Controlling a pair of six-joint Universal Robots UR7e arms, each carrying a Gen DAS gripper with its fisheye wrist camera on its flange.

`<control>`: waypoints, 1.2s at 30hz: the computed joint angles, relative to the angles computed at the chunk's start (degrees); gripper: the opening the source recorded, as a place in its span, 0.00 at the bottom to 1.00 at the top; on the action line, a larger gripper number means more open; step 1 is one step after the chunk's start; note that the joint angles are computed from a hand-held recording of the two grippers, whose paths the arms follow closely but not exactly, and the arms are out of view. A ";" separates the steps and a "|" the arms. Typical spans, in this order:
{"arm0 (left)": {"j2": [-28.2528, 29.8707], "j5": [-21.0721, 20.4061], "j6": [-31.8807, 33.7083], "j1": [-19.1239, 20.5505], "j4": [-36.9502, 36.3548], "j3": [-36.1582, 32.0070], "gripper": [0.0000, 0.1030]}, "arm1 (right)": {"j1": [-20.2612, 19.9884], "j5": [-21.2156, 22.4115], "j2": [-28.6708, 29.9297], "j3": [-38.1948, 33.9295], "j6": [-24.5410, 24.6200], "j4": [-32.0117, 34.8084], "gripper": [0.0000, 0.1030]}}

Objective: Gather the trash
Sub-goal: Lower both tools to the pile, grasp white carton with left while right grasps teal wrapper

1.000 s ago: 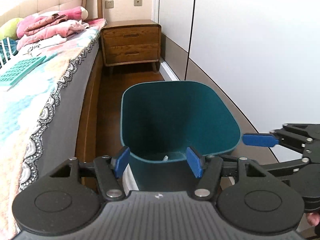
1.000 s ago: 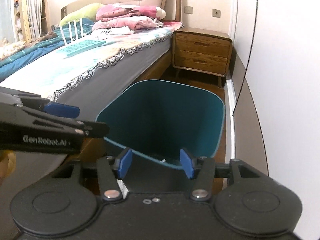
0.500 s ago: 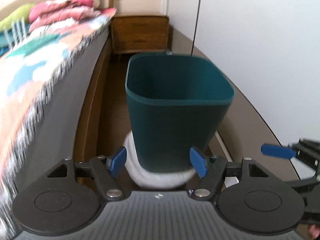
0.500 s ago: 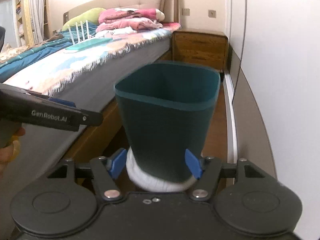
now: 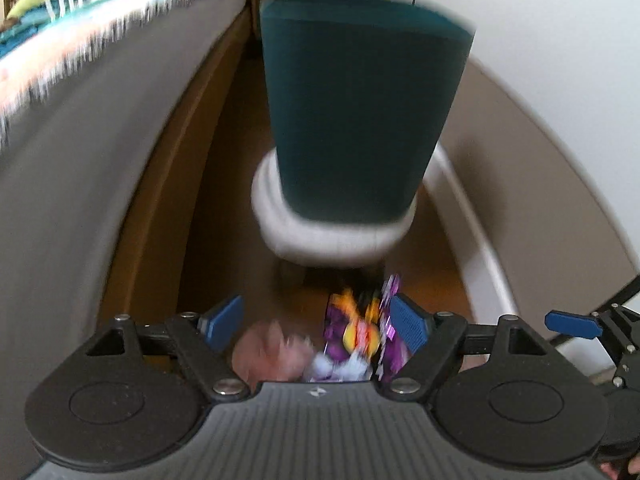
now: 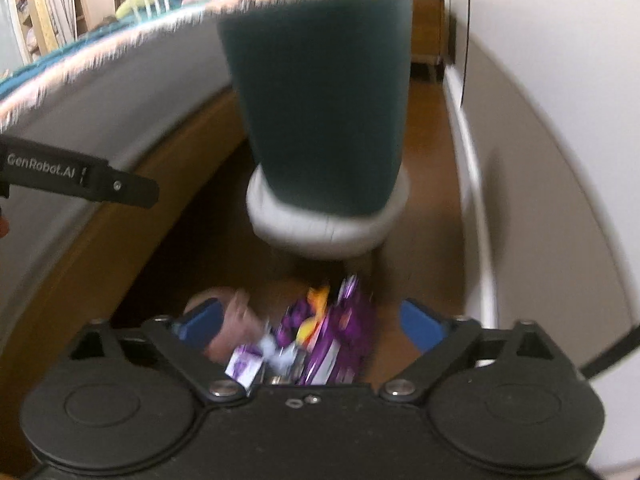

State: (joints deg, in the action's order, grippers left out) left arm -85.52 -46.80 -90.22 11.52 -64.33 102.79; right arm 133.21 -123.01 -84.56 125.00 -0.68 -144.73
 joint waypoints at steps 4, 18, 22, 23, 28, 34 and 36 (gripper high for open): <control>-0.92 -4.85 0.94 1.00 -2.84 4.92 0.78 | -1.96 1.98 -0.67 3.95 1.61 2.97 0.98; 2.38 -17.88 12.92 8.90 -20.59 18.98 0.78 | -11.47 1.29 0.00 13.19 13.56 8.51 0.97; 2.82 -19.35 12.03 11.81 -23.83 21.48 0.78 | -13.58 1.29 0.73 14.29 17.44 9.17 0.95; 2.61 -19.89 11.72 12.49 -24.65 22.10 0.78 | -14.19 1.50 0.78 14.55 18.46 9.57 0.93; 2.85 -21.38 10.97 14.25 -27.36 24.71 0.78 | -15.94 3.63 1.96 14.84 21.05 10.76 0.89; 5.01 -23.01 12.75 14.85 -29.77 26.05 0.78 | -14.77 3.28 5.20 14.75 23.18 11.12 0.82; 6.47 -22.31 14.05 13.97 -28.79 25.90 0.78 | -14.61 2.71 6.61 14.61 24.51 11.02 0.81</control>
State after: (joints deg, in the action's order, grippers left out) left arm -79.05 -69.12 -76.17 25.49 -93.12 128.69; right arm 118.59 -120.30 -77.95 139.62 23.83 -133.70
